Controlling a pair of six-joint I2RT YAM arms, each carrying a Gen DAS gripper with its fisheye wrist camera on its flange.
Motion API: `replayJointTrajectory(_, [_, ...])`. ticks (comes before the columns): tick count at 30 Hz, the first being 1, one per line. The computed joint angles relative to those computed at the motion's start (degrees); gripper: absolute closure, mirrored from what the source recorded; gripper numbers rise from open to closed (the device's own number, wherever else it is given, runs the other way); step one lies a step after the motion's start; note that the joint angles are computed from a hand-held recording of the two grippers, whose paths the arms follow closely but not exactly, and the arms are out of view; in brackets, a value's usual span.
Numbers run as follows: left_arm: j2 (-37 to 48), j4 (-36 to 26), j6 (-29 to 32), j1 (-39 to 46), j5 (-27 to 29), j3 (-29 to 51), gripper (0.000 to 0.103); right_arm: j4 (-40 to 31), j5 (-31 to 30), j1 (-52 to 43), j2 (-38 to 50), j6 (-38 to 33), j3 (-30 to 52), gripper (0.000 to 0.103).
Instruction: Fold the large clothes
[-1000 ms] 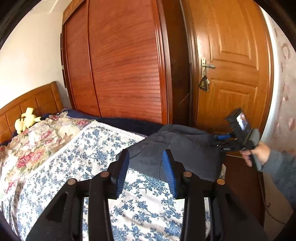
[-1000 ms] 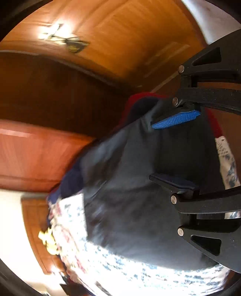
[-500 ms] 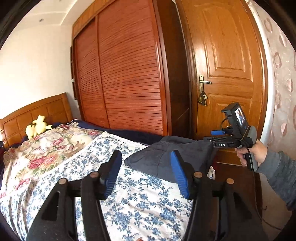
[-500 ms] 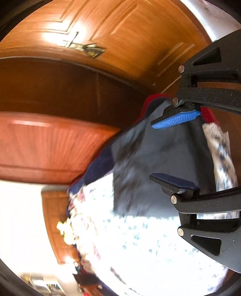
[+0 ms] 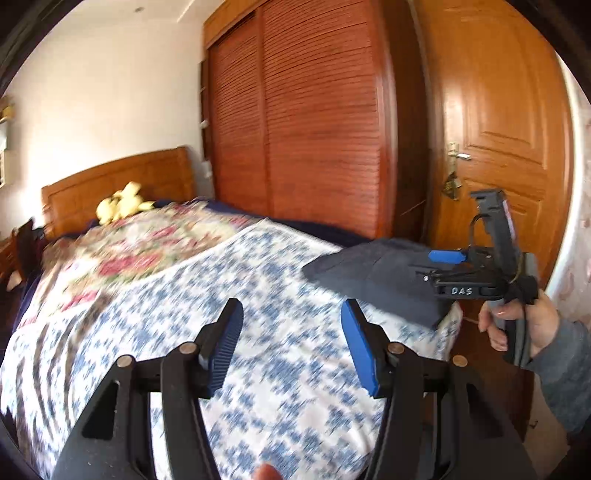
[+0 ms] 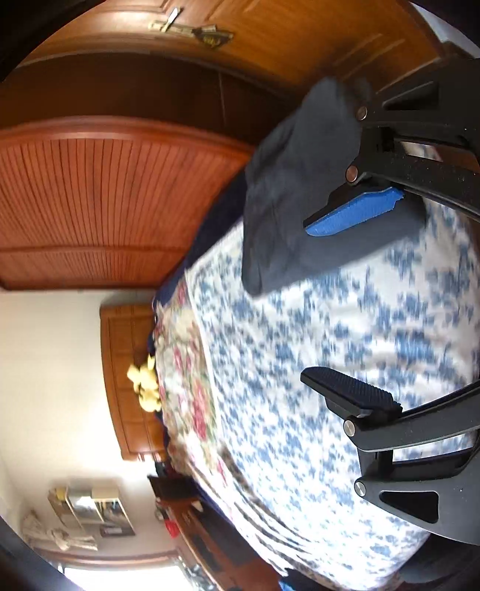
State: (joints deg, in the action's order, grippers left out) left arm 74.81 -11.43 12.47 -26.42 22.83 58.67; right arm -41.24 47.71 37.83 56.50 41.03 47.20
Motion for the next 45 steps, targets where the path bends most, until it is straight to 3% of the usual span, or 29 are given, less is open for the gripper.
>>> replayJointTrajectory(8, [-3.3,5.2,-1.8,8.2,-4.9,-13.6,0.049,14.8,-0.4,9.1,16.5,2.8,1.2,0.027])
replayJointTrajectory(13, [-3.9,6.8,-1.8,16.4,-0.8,-19.2,0.049,23.3,-2.4,14.0,25.8,3.5,3.4,0.027])
replayJointTrajectory(18, [-4.6,7.0,-0.3,23.7,0.9,-21.4,0.049,27.2,-3.5,17.1,32.7,3.6,7.4,0.027])
replayJointTrajectory(21, [-6.9,7.3,1.1,28.4,1.2,-23.0,0.049,27.7,-3.4,19.1,35.6,3.9,10.5,0.027])
replayJointTrajectory(25, [-9.2,5.1,2.5,35.2,5.8,-23.3,0.049,26.7,-3.1,21.3,38.8,4.8,14.9,0.027])
replayJointTrajectory(32, [-15.1,3.9,3.7,43.3,10.4,-25.4,0.049,23.6,3.9,27.0,41.6,6.7,21.5,0.026])
replayJointTrajectory(45, [-17.8,2.5,4.1,46.1,13.0,-25.8,0.048,23.6,6.8,28.8,42.1,6.6,22.4,0.026])
